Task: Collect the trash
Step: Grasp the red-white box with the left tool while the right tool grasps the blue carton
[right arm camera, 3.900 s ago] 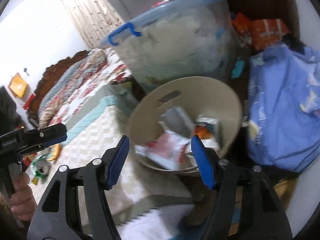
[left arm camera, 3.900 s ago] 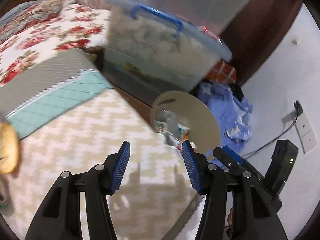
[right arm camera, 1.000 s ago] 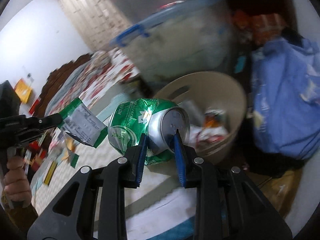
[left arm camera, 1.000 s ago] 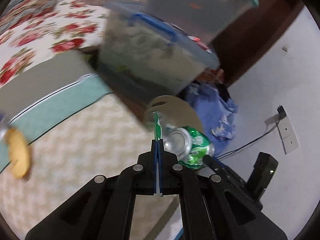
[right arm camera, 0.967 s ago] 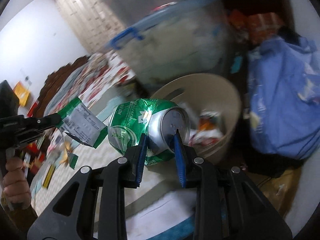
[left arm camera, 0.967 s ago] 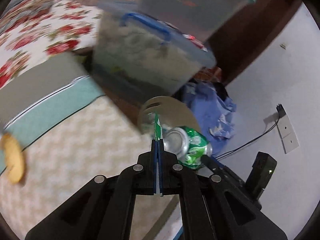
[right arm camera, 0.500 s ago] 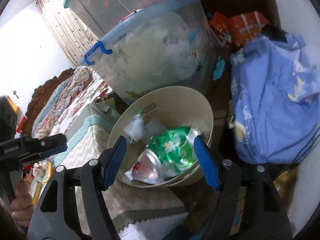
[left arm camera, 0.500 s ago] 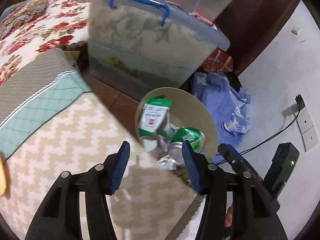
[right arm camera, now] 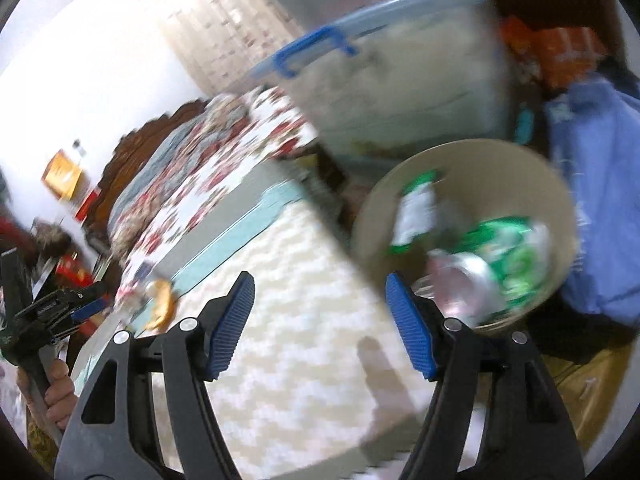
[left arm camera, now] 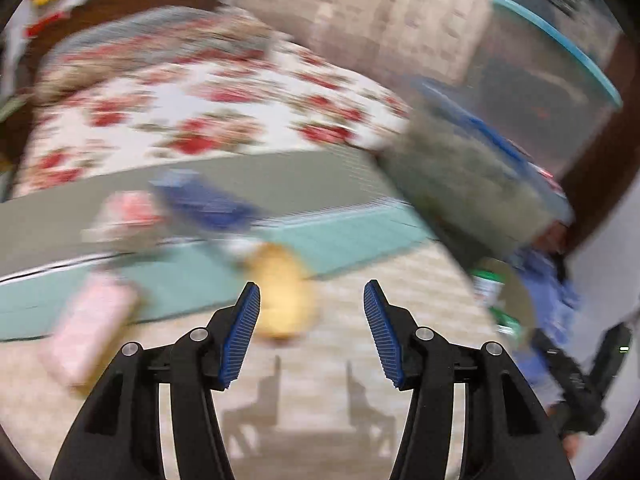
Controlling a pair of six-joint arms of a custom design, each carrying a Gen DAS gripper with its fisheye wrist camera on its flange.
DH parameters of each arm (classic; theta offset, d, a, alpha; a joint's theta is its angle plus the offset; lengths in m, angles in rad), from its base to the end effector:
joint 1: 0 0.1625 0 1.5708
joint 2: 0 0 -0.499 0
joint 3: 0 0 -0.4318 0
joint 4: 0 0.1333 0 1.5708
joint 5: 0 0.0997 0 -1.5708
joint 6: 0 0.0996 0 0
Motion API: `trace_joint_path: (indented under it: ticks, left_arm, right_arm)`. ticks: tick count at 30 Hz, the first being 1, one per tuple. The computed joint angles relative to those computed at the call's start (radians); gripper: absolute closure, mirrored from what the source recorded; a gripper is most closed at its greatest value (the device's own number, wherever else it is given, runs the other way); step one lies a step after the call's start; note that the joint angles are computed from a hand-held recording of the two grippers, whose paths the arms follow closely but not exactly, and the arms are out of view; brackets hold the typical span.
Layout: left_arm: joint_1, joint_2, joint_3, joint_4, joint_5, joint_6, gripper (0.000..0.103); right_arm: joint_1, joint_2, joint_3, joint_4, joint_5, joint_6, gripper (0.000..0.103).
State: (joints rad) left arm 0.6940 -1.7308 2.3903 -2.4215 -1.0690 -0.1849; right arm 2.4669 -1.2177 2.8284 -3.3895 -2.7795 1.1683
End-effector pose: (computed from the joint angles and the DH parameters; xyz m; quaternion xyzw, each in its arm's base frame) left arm -0.1733 -0.3799 0.3238 0.3047 0.9152 -0.2049 0.1663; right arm 0.2282 -0.1312 0.1853 -0.1695 -0.8029 0.5290 0.2166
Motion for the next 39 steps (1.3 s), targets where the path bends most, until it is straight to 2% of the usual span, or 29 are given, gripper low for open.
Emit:
trace_joint_path:
  ticks: [1, 3, 6, 7, 10, 15, 18, 21, 23, 27, 30, 31, 32, 33, 35, 39]
  left_arm:
    - [0.026, -0.026, -0.007, 0.022, 0.044, 0.008, 0.052]
    - [0.078, -0.057, -0.030, 0.063, 0.116, 0.022, 0.051]
    - [0.159, -0.085, -0.059, 0.072, 0.197, 0.056, 0.050]
    - [0.188, -0.089, -0.068, 0.070, 0.211, 0.068, 0.050]
    - [0.242, -0.090, -0.083, 0.071, 0.218, 0.102, 0.040]
    - [0.251, -0.079, -0.040, -0.012, 0.284, 0.207, 0.024]
    - [0.264, -0.048, -0.026, -0.063, 0.277, 0.262, 0.021]
    - [0.273, -0.026, -0.020, -0.082, 0.270, 0.280, 0.020]
    - [0.280, -0.016, -0.017, -0.097, 0.262, 0.291, 0.019]
    - [0.287, -0.004, -0.010, -0.127, 0.244, 0.317, 0.014]
    - [0.292, 0.011, -0.005, -0.147, 0.233, 0.331, 0.013]
    - [0.292, 0.016, -0.003, -0.154, 0.234, 0.337, 0.013]
    - [0.291, 0.021, 0.000, -0.159, 0.234, 0.343, 0.017]
    - [0.293, 0.021, -0.002, -0.151, 0.219, 0.349, 0.026]
    - [0.290, 0.015, 0.002, -0.153, 0.205, 0.363, 0.034]
    - [0.258, 0.007, 0.024, -0.162, 0.253, 0.374, 0.040]
  right_arm:
    - [-0.016, 0.056, -0.021, -0.094, 0.032, -0.084, 0.034]
    - [-0.037, 0.116, -0.056, -0.179, 0.075, -0.187, 0.035]
    - [-0.058, 0.168, -0.120, -0.214, 0.126, -0.305, 0.035]
    - [-0.068, 0.191, -0.160, -0.221, 0.155, -0.372, 0.035]
    - [-0.084, 0.230, -0.249, -0.182, 0.203, -0.492, 0.036]
    - [-0.127, 0.319, -0.426, -0.113, 0.260, -0.754, 0.034]
    - [-0.190, 0.357, -0.513, -0.077, 0.323, -0.876, 0.025]
    - [-0.245, 0.391, -0.585, -0.035, 0.339, -0.956, 0.022]
    - [-0.275, 0.410, -0.624, -0.007, 0.346, -0.987, 0.021]
    - [-0.343, 0.435, -0.689, 0.073, 0.422, -1.016, 0.021]
    - [-0.364, 0.467, -0.733, 0.121, 0.419, -1.039, 0.022]
    - [-0.368, 0.479, -0.749, 0.148, 0.414, -1.046, 0.026]
    - [-0.370, 0.488, -0.761, 0.169, 0.408, -1.047, 0.039]
    - [-0.365, 0.496, -0.769, 0.185, 0.387, -1.047, 0.043]
    - [-0.346, 0.509, -0.771, 0.152, 0.372, -1.057, 0.046]
    - [-0.297, 0.505, -0.749, 0.078, 0.366, -1.035, 0.047]
